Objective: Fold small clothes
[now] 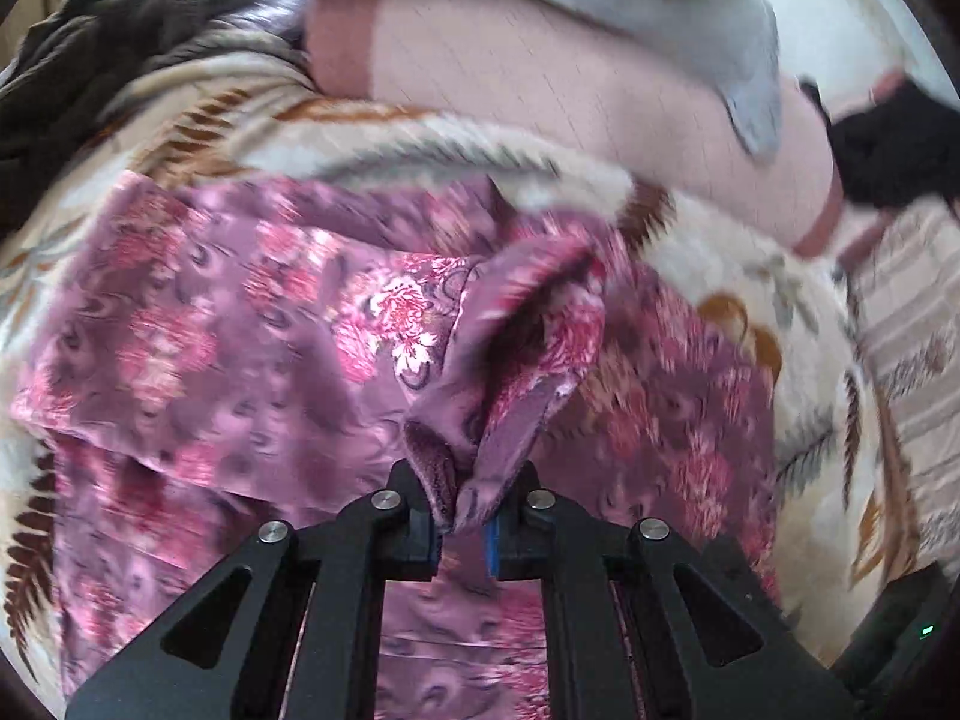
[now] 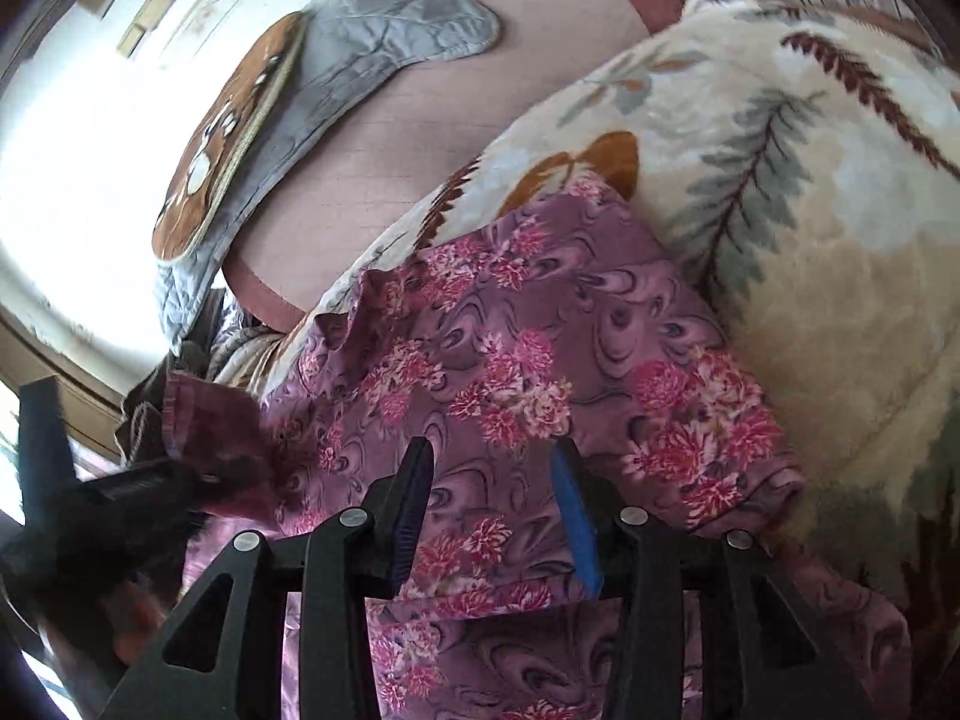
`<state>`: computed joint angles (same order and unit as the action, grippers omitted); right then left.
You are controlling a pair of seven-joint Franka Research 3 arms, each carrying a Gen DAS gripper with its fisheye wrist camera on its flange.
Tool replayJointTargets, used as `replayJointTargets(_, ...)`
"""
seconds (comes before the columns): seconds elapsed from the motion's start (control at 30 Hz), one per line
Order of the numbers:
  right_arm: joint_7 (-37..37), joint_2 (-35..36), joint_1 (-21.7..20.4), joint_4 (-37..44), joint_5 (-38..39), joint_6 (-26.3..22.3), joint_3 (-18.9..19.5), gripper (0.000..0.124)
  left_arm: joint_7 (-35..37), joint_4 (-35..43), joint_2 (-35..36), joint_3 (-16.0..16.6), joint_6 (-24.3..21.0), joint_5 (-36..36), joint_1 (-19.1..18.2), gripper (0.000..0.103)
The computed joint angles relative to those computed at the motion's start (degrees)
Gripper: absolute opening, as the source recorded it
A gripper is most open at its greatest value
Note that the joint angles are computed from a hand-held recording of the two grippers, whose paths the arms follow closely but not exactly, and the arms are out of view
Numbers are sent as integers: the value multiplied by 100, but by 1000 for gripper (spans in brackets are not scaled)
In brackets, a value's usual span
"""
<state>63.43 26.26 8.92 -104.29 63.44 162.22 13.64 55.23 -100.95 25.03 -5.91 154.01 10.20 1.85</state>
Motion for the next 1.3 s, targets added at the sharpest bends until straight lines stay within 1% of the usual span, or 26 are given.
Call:
replayJointTargets(0.07, 51, 10, 32, 5, -81, -10, -32, 44, 154, 150, 129, -70, -259, 8, -33, 14)
replayJointTargets(0.1, 60, 16, 36, 8, -116, -17, -39, 44, 280, 126, 136, -128, -277, -36, -5, 15)
replayJointTargets(0.13, 85, 27, 47, 18, -156, -19, -47, 44, 307, 88, 123, -120, -261, -15, -29, 19)
replayJointTargets(0.17, 100, 30, 52, 16, -181, -9, -48, 44, 474, -33, 52, -192, -181, -88, 38, 27)
replayJointTargets(0.2, 111, 30, 47, 16, -197, -9, -45, 44, 678, -147, -28, -287, -124, -228, 139, 31)
replayJointTargets(0.27, 71, 20, 25, 12, -174, 25, -13, 45, 1278, -601, -352, -603, 125, -849, 529, 35)
replayJointTargets(0.3, -82, 1, -27, -1, -27, 98, 67, 46, 1599, -873, -542, -759, 304, -1262, 740, 37)
replayJointTargets(0.33, -339, -30, -102, -17, 231, 203, 185, 46, 2010, -1276, -818, -939, 579, -1807, 1017, 47)
replayJointTargets(0.37, -773, -60, -219, -8, 629, 282, 355, 47, 2228, -1521, -981, -974, 757, -2124, 1124, 55)
replayJointTargets(0.4, -1180, -84, -291, 12, 970, 270, 456, 47, 2419, -1776, -1150, -977, 930, -2417, 1215, 56)
replayJointTargets(0.43, -1684, -118, -349, 36, 1331, 202, 558, 51, 2666, -2058, -1339, -978, 1082, -2792, 1367, 56)
replayJointTargets(0.47, -1975, -140, -334, 50, 1497, 119, 574, 59, 2832, -2182, -1410, -947, 1140, -3057, 1436, 56)
replayJointTargets(0.5, -2213, -134, -294, 84, 1551, -39, 570, 63, 3059, -2265, -1448, -936, 1173, -3373, 1525, 56)
replayJointTargets(0.6, -1906, 82, -4, 384, 1218, -467, 342, 66, 3330, -2332, -1406, -715, 1121, -3923, 1620, 56)
replayJointTargets(0.63, -1798, 201, 87, 545, 1145, -535, 285, 66, 3562, -2314, -1370, -730, 1076, -4281, 1698, 56)
replayJointTargets(0.7, -1266, 487, 386, 932, 549, -560, 100, 66, 4263, -2232, -1268, -874, 952, -5195, 1895, 56)
replayJointTargets(0.77, -566, 763, 617, 1311, -229, -751, -73, 65, 4848, -2243, -1249, -949, 999, -5846, 1951, 56)
replayJointTargets(0.8, -212, 886, 734, 1495, -667, -909, -176, 62, 5125, -2230, -1236, -965, 1040, -6105, 1955, 56)
replayJointTargets(0.83, 41, 943, 839, 1587, -1020, -939, -263, 41, 5506, -2239, -1238, -1017, 1072, -6472, 1991, 56)
replayJointTargets(0.87, 183, 1010, 878, 1731, -1342, -1115, -303, 5, 5750, -2228, -1232, -1020, 1062, -6734, 1996, 56)
replayJointTargets(0.9, 152, 987, 807, 1708, -1403, -1143, -217, 6, 5958, -2200, -1225, -1008, 1009, -6979, 2003, 56)
replayJointTargets(0.93, 17, 898, 690, 1594, -1315, -979, -71, 6, 6138, -2181, -1230, -984, 913, -7230, 2020, 56)
replayJointTargets(1.0, -581, 630, 297, 1282, -741, -649, 332, 6, 6240, -2119, -1240, -854, 652, -7506, 2014, 56)
replayJointTargets(1.03, -690, 493, 208, 1147, -552, -524, 376, 6, 6278, -2088, -1234, -789, 525, -7634, 2002, 56)
replayJointTargets(1.17, -756, 184, -5, 894, -86, -468, 282, 6, 6300, -1990, -1197, -508, 243, -7907, 1845, 56)
replayJointTargets(1.3, -503, 18, 31, 653, -187, -229, -14, 6, 6251, -1986, -1217, -250, 154, -8040, 1650, 56)
